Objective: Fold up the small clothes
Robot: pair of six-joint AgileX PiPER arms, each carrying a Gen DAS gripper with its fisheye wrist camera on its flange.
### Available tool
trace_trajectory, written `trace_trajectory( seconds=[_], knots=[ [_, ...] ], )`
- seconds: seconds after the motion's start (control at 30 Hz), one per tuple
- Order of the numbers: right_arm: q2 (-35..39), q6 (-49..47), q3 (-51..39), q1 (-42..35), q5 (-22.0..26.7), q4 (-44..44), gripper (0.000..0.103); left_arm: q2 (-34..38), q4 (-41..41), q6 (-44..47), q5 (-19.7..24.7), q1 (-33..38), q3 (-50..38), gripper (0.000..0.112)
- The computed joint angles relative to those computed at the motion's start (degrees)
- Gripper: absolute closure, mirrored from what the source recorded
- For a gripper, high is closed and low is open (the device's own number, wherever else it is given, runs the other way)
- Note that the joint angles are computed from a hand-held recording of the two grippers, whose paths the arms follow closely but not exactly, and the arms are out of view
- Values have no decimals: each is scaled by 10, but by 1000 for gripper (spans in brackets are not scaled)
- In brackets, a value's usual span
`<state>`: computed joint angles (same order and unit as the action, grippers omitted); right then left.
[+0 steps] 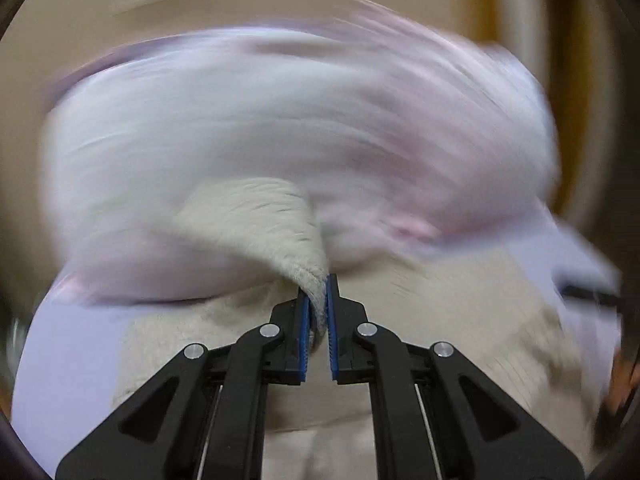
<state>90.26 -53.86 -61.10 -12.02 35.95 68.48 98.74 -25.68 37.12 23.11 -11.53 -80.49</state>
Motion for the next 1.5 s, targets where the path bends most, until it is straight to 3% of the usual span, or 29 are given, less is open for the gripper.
trace_trajectory(
  seconds=[0.03, 0.1, 0.2, 0.3, 0.37, 0.5, 0.63, 0.73, 0.87, 0.9, 0.93, 0.97, 1.07, 1.17, 1.27, 1.4, 1.5],
  knots=[
    [21, 15, -15, -7, 20, -2, 29, 18, 57, -17, -19, -51, 14, 104],
    [48, 48, -36, -19, 48, -17, 33, 48, 154, -63, -12, -106, 16, 103],
    [80, 96, -62, -38, 78, -49, 47, 6, 135, -38, -46, -108, 83, 99],
    [103, 134, -75, -40, 66, -73, 53, -61, -32, 96, -24, -28, 127, 61],
    [121, 153, -89, -40, 66, -73, 55, -99, -113, 176, 8, 40, 155, 58],
    [151, 166, -108, -48, 101, -24, 56, -131, -119, 183, 82, 170, 180, 58],
    [161, 225, -148, -13, 80, -58, 56, -157, -166, 234, 131, 274, 226, 57],
    [199, 387, -259, 42, 68, -211, 56, -169, -192, 256, 179, 327, 253, 57],
    [271, 596, -389, 112, 70, -440, 56, -188, -181, 250, 179, 330, 285, 52],
    [284, 634, -409, 126, 76, -498, 67, -191, -175, 245, 175, 326, 290, 51],
    [284, 655, -406, 133, 69, -532, 97, -195, -168, 243, 174, 326, 295, 51],
    [270, 660, -381, 137, 46, -544, 96, -197, -170, 247, 177, 331, 298, 51],
    [168, 566, -229, 108, -57, -441, 97, -200, -195, 280, 200, 361, 306, 49],
    [48, 398, -75, 55, -107, -269, 97, -196, -230, 317, 230, 395, 311, 48],
    [-12, 267, 21, 3, -84, -152, 89, -183, -256, 344, 272, 427, 312, 48],
    [-107, 145, 141, -96, -18, -73, 53, -173, -269, 362, 329, 471, 317, 48],
    [-156, 109, 198, -156, 40, -80, 52, -172, -268, 372, 357, 497, 326, 48]
  ],
)
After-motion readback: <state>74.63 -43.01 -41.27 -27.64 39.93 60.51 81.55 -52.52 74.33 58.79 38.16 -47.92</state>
